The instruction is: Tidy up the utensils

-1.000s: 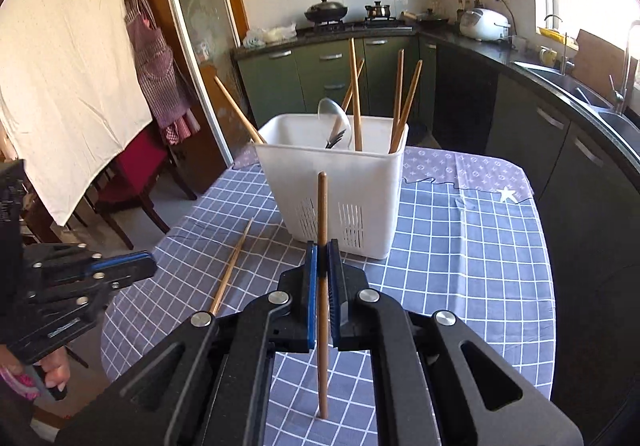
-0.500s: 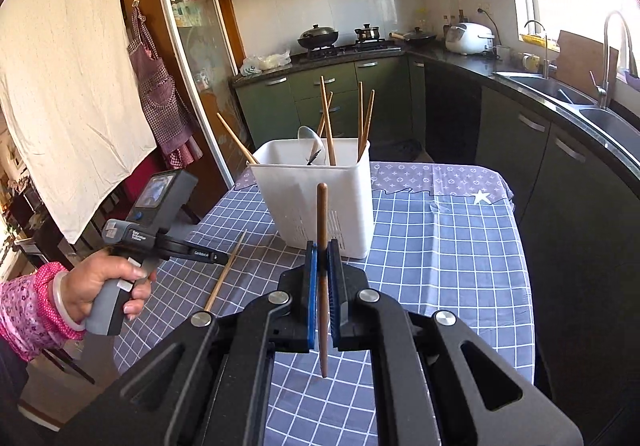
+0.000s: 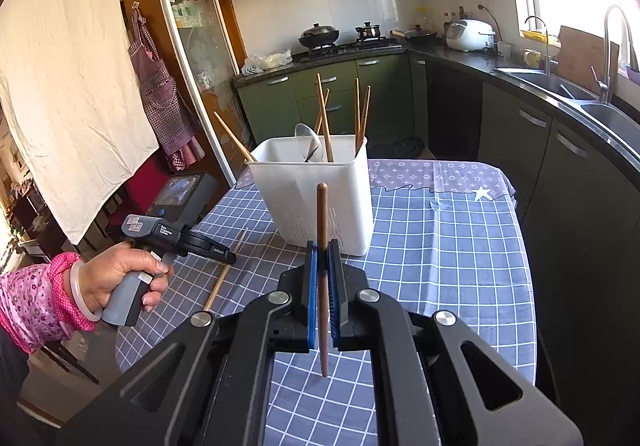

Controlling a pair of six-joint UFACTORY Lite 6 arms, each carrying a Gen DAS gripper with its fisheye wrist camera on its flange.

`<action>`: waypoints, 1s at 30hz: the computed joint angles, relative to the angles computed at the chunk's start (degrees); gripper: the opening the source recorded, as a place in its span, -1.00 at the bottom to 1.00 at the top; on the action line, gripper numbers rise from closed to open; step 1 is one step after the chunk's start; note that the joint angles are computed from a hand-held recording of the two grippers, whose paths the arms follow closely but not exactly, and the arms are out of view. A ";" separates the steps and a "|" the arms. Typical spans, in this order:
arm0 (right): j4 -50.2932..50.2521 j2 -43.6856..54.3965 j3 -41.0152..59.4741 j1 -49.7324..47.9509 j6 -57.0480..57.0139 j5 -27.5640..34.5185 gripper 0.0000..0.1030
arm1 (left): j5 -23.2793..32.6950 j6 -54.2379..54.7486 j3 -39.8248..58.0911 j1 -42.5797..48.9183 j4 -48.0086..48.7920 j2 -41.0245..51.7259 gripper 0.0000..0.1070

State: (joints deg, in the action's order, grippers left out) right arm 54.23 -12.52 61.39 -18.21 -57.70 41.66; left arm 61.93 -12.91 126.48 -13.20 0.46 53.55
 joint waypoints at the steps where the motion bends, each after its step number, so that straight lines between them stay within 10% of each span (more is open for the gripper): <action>1: -0.15 -0.06 -0.09 0.04 0.09 0.03 -0.88 | -0.41 0.21 -0.90 0.04 -0.34 -0.58 -0.89; 22: -1.18 -2.91 -2.68 1.06 1.13 -1.42 -0.88 | -25.01 7.21 -51.98 -6.94 -0.59 -58.73 -0.89; 30: -1.95 -4.35 -3.91 1.65 1.74 -2.29 -0.88 | -25.43 7.95 -52.20 -10.36 -0.09 -62.30 -0.89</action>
State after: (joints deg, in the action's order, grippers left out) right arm 52.28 -16.87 57.48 -16.56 -55.96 39.37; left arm 36.50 -4.97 74.28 -23.55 0.37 -8.75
